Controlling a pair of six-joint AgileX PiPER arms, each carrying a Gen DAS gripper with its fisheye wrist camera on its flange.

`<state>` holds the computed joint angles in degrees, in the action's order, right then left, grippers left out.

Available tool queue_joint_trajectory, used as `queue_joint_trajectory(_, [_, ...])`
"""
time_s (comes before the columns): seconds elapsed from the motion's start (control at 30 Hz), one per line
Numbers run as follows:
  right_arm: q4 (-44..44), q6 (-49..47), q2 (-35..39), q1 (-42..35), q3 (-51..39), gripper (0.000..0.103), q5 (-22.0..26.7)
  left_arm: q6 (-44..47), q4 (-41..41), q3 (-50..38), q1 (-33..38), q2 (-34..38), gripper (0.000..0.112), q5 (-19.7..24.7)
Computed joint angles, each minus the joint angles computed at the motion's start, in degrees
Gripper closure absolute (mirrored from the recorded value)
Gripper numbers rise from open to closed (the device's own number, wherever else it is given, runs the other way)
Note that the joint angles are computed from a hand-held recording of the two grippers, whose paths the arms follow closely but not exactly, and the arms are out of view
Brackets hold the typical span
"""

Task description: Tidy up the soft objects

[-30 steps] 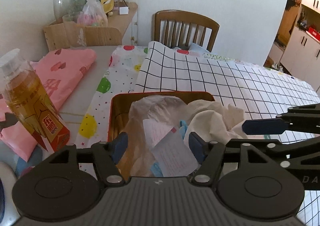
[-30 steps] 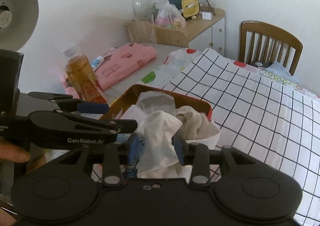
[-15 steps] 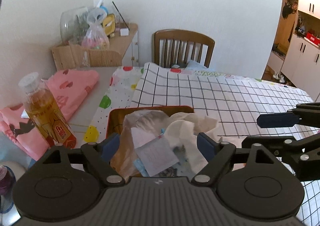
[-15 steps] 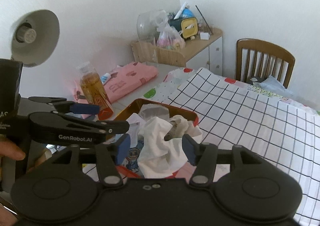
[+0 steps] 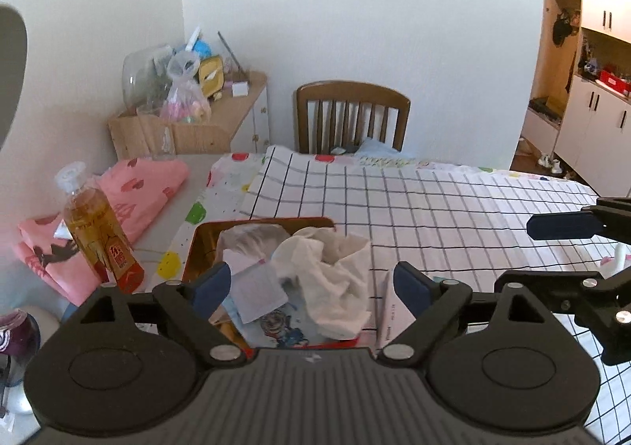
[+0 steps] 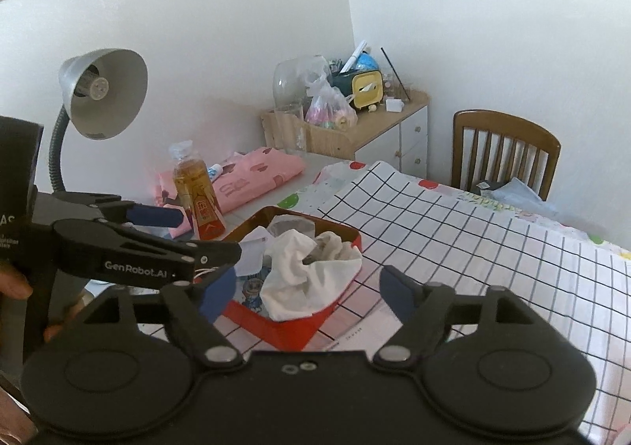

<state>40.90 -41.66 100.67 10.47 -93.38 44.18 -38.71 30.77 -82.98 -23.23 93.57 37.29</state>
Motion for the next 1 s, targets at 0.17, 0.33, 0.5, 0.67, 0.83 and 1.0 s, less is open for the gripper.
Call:
queue_joint_trajectory(0.17, [4.80, -4.98, -3.12, -3.63, 4.09, 0.007, 1.12, -5.60, 4.16, 0.64, -3.84, -1.14, 0.022, 1.42])
queue_joint_trajectory(0.33, [7.93, -8.03, -5.45, -7.09, 6.89, 0.003, 2.06, -9.42, 4.61, 2.03, -5.81, -2.23, 0.013, 0.56])
queue_joint_trajectory(0.5, [10.39, -10.41, -7.36, -9.81, 9.63, 0.001, 2.61, -13.54, 8.14, 3.19, -8.39, -2.95, 0.013, 0.81])
queue_joint_trajectory(0.67, [12.96, -12.75, -8.43, -11.69, 11.63, 0.000, 3.30, -21.23, 16.04, 4.27, -11.74, -3.41, 0.013, 2.65])
queue_joint_trajectory(0.83, [14.48, -14.10, -9.12, -13.02, 12.99, 0.000, 4.39, -22.53, 16.65, 4.03, -12.76, -3.61, 0.013, 3.27])
queue_joint_trajectory(1.0, [15.33, -14.99, -9.76, -13.98, 14.02, 0.000, 5.16, -22.81, 16.47, 4.17, -13.50, -3.99, 0.013, 3.34])
